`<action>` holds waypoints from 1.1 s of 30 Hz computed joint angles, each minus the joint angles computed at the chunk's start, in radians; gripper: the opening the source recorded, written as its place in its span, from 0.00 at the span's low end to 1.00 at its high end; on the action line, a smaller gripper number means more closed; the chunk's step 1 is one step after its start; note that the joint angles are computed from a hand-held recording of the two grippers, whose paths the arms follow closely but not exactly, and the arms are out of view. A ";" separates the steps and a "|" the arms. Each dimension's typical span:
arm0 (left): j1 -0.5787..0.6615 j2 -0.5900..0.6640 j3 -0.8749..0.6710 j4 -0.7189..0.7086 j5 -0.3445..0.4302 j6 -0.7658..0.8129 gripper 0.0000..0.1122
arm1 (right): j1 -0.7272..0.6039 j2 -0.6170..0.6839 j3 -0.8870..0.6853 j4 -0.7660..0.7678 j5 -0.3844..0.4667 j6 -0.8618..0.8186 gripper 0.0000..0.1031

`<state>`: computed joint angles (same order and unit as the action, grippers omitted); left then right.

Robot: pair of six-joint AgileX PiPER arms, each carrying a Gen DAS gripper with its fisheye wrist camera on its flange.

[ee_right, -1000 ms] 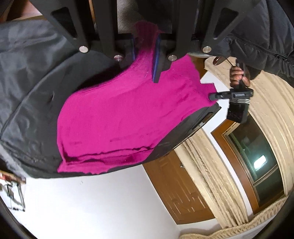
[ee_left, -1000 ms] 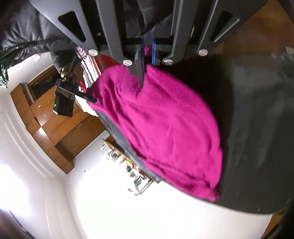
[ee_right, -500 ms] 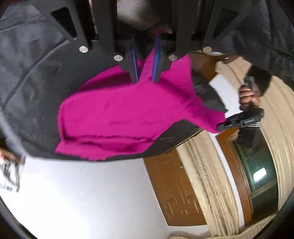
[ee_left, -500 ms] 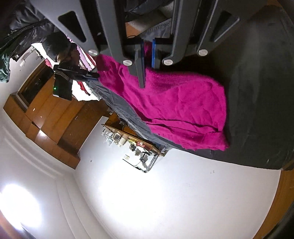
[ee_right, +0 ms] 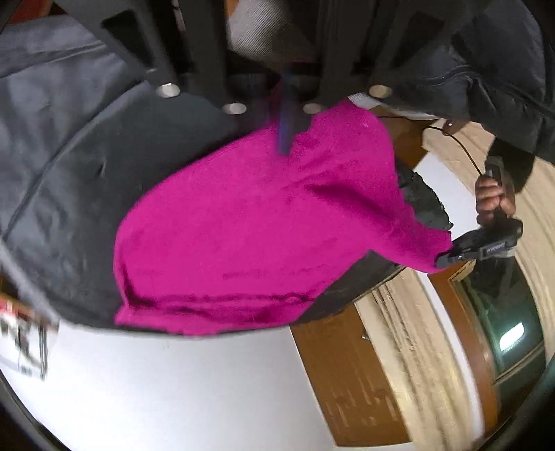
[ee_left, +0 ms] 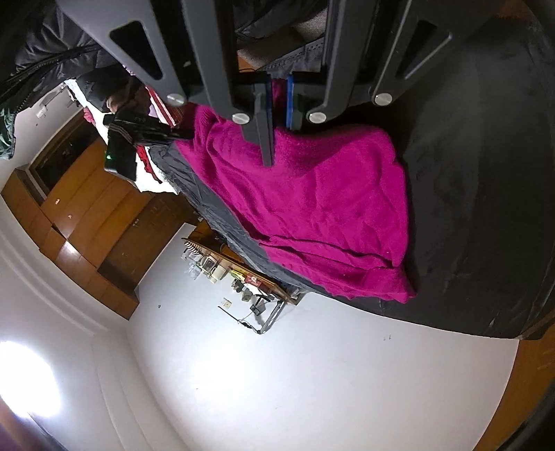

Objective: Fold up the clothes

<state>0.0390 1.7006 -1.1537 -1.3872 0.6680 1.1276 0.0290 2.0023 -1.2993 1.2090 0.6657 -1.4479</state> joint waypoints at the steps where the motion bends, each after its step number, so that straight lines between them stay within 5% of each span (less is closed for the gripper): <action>1: 0.001 0.000 0.000 0.000 -0.001 -0.001 0.05 | 0.008 -0.022 0.028 0.033 -0.035 -0.048 0.03; 7: 0.005 0.001 -0.002 -0.003 -0.007 -0.002 0.05 | 0.027 -0.089 0.089 0.133 -0.096 -0.182 0.03; 15: 0.000 -0.021 -0.055 0.040 -0.034 -0.037 0.05 | -0.001 -0.082 0.048 0.173 -0.023 -0.169 0.03; 20: -0.009 -0.030 -0.147 0.032 -0.055 -0.011 0.05 | 0.018 -0.102 -0.029 0.253 -0.057 -0.231 0.03; 28: -0.016 0.082 -0.383 0.094 -0.056 -0.112 0.05 | 0.091 -0.024 -0.221 0.251 -0.240 -0.220 0.04; 33: -0.026 0.223 -0.625 0.255 -0.051 -0.314 0.06 | 0.107 0.072 -0.435 0.024 -0.326 0.033 0.03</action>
